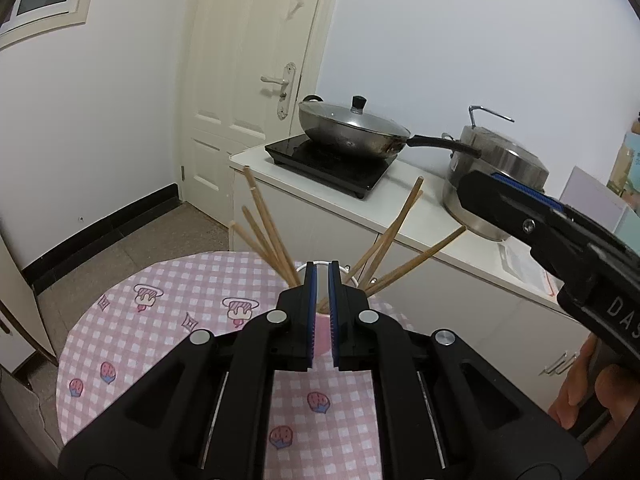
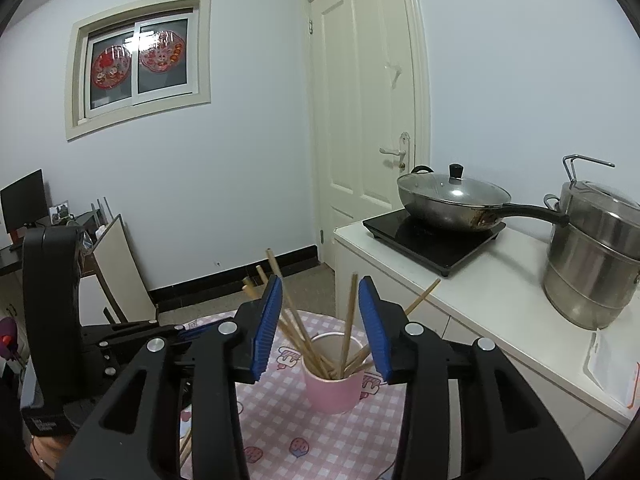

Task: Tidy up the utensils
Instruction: 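Open the left tool to drop the chopstick and pull back, then move the open left tool down to the remaining chopsticks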

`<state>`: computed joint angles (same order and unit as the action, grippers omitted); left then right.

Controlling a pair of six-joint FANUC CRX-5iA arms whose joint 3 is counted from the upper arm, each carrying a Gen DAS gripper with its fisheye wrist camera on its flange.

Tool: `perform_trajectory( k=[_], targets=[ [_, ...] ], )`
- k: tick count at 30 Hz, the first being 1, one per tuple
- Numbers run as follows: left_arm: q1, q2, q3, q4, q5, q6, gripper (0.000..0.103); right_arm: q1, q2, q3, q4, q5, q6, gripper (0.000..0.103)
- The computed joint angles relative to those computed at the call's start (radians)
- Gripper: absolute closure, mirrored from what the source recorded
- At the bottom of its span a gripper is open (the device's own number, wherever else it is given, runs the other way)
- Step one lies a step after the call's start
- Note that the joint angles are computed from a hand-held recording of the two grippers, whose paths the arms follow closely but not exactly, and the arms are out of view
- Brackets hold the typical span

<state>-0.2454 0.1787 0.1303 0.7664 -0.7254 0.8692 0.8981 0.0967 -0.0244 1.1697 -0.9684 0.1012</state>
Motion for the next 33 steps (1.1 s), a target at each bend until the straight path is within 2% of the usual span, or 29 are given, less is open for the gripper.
perform_trajectory(
  k=[9, 10, 11, 13, 14, 20, 26, 31, 33],
  targets=[
    [0.061, -0.104, -0.127, 0.048, 0.005, -0.060, 0.096, 0.052, -0.011, -0.039, -0.004, -0.023, -0.060, 0.061],
    [0.070, -0.115, -0.142, 0.053, 0.004, -0.067, 0.092, 0.058, -0.009, -0.040, -0.011, -0.023, -0.061, 0.061],
    [0.077, -0.124, -0.156, 0.057, 0.004, -0.074, 0.068, 0.064, -0.005, -0.041, -0.018, -0.022, -0.062, 0.061],
    [0.090, -0.163, -0.221, 0.105, 0.048, -0.105, 0.031, 0.076, 0.003, -0.040, -0.034, -0.020, -0.061, 0.060],
    [0.094, -0.192, -0.273, 0.152, 0.091, -0.148, 0.031, 0.081, 0.007, -0.039, -0.042, -0.017, -0.062, 0.059],
    [0.150, -0.217, -0.314, 0.122, 0.075, -0.164, 0.031, 0.096, 0.054, -0.004, -0.133, 0.025, -0.032, 0.059],
    [0.206, -0.177, -0.266, -0.045, -0.011, -0.051, 0.031, 0.100, 0.131, 0.082, -0.286, 0.055, 0.056, 0.059],
    [0.231, -0.123, -0.212, -0.160, -0.093, 0.030, 0.031, 0.084, 0.214, 0.202, -0.495, 0.045, 0.182, 0.059],
    [0.234, -0.099, -0.185, -0.208, -0.119, 0.064, 0.031, 0.070, 0.259, 0.274, -0.615, 0.017, 0.264, 0.059]
  ],
)
